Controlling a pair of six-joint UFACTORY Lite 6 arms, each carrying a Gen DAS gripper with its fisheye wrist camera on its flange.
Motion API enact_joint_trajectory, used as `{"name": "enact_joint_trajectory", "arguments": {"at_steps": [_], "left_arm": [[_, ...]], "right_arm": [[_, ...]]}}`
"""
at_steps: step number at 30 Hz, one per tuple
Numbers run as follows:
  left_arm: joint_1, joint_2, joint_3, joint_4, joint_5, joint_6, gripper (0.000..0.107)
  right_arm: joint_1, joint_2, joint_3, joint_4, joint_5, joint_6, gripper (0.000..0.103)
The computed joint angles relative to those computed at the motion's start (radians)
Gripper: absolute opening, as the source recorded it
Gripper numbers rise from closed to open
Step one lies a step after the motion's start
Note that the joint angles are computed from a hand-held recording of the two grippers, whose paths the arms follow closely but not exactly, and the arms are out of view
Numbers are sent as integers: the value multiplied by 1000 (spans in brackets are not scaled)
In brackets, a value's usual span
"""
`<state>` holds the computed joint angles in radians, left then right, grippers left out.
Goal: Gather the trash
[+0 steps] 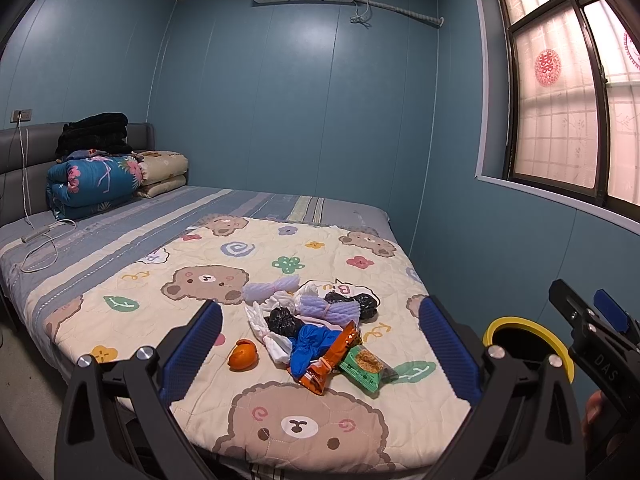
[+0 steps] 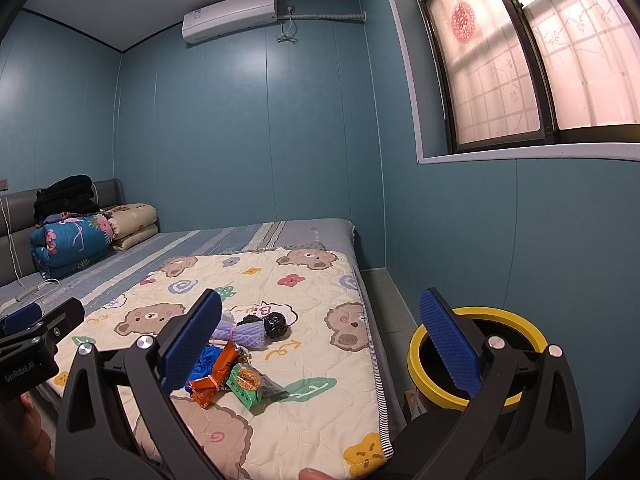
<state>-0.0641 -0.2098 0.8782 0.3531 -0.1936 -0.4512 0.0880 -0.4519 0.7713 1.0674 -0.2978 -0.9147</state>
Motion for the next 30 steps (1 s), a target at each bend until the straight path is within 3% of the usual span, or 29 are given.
{"name": "enact_joint_trajectory", "arguments": {"at_steps": [30], "left_arm": [[-2, -4, -11, -36, -3, 37, 95]], "right_arm": [[8, 28, -4, -61, -16, 69, 95]]}}
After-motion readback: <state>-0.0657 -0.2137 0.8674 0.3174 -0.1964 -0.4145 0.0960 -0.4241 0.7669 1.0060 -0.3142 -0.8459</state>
